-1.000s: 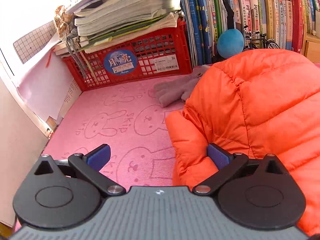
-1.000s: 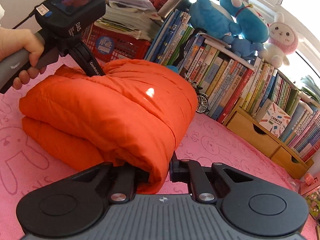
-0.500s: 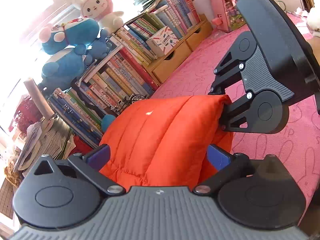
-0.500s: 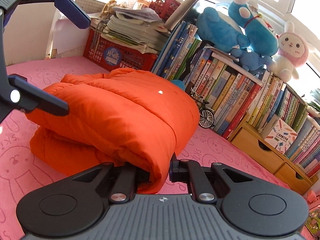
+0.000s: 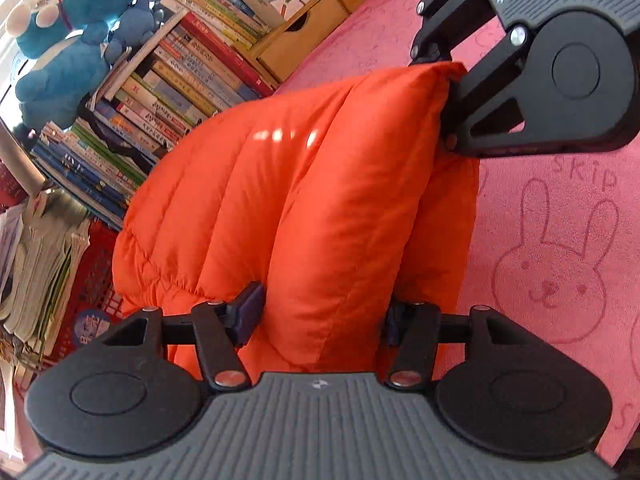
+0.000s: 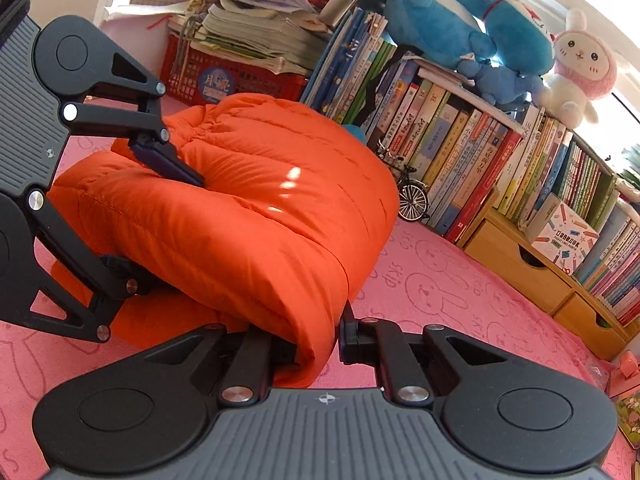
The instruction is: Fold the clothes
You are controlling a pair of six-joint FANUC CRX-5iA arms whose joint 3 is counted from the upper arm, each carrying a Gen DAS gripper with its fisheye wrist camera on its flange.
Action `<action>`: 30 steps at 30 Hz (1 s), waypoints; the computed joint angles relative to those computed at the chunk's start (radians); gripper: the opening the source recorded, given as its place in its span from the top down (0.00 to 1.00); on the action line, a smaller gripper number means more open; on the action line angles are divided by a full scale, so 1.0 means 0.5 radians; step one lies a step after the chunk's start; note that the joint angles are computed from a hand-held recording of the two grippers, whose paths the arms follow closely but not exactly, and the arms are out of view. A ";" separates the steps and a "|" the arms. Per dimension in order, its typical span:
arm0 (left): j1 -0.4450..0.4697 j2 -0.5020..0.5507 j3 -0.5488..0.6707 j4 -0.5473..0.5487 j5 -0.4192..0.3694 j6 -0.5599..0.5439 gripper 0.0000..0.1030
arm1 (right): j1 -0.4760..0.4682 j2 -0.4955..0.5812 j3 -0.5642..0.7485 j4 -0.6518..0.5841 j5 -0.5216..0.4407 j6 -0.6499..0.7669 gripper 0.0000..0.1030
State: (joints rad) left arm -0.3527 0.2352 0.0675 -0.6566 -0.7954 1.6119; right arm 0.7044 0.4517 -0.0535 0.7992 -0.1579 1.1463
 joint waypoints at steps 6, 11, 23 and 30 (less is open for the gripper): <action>-0.017 -0.033 -0.071 -0.022 -0.131 0.211 0.45 | 0.053 0.001 0.047 -0.210 -0.165 0.118 0.86; 0.029 -0.049 -0.083 0.079 -0.125 0.292 0.45 | 0.079 0.008 0.135 -0.443 -0.317 0.317 0.86; 0.098 -0.166 -0.250 0.410 0.019 0.313 0.43 | 0.129 -0.068 0.266 -0.724 -0.829 0.668 0.83; 0.218 -0.241 -0.402 0.710 0.183 0.294 0.35 | 0.065 0.061 0.804 -1.158 -1.459 1.148 0.20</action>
